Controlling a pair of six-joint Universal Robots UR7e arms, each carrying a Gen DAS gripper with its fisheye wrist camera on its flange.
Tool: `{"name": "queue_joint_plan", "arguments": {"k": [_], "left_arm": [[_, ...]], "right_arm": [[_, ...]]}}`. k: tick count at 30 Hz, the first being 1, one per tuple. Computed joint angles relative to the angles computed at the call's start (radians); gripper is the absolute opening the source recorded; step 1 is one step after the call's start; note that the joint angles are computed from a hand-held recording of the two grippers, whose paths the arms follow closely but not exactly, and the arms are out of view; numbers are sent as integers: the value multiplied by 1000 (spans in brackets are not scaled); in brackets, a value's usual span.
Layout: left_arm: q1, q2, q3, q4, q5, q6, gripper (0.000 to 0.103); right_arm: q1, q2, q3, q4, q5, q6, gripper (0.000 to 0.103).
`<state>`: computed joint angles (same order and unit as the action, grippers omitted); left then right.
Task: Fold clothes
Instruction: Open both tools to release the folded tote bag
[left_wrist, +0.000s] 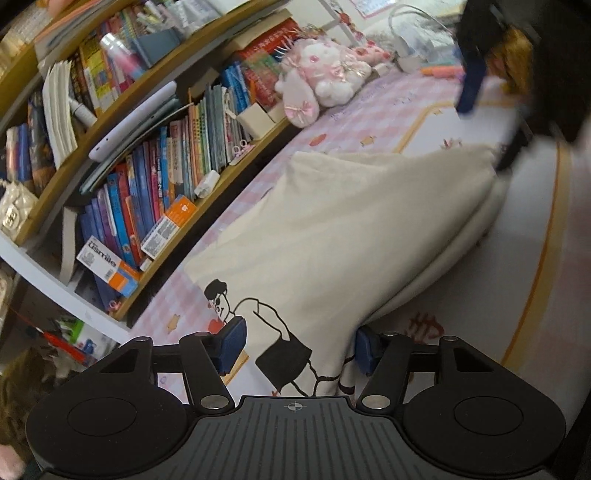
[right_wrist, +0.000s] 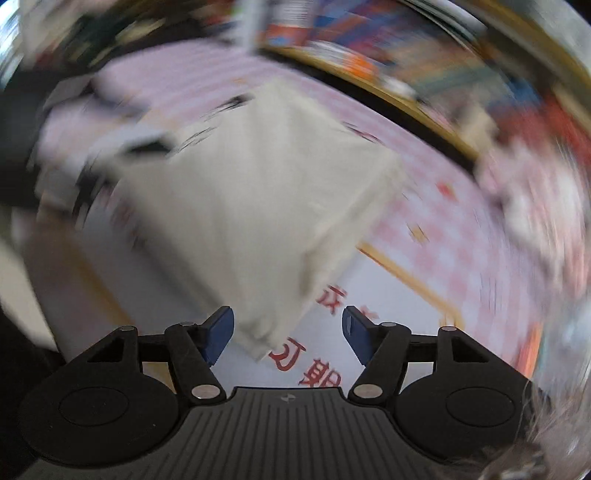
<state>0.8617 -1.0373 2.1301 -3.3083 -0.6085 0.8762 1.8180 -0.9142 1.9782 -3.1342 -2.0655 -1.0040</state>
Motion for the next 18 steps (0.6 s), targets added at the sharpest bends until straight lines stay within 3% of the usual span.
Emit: {"name": "queue_joint_plan", "arguments": {"k": [5, 9, 12, 14, 18], "left_arm": [[15, -23, -32, 94, -32, -67, 60], [18, -37, -28, 133, -38, -62, 60], [17, -48, -8, 138, -42, -16, 57], [16, -52, 10, 136, -42, 28, 56], [16, -60, 45, 125, -39, 105, 55]], "right_arm": [[-4, 44, 5, -20, 46, -124, 60], [8, 106, 5, -149, -2, -255, 56], [10, 138, 11, -255, -35, -388, 50], [4, 148, 16, -307, -33, -472, 47], [-6, 160, 32, -377, -18, -617, 33]]}}
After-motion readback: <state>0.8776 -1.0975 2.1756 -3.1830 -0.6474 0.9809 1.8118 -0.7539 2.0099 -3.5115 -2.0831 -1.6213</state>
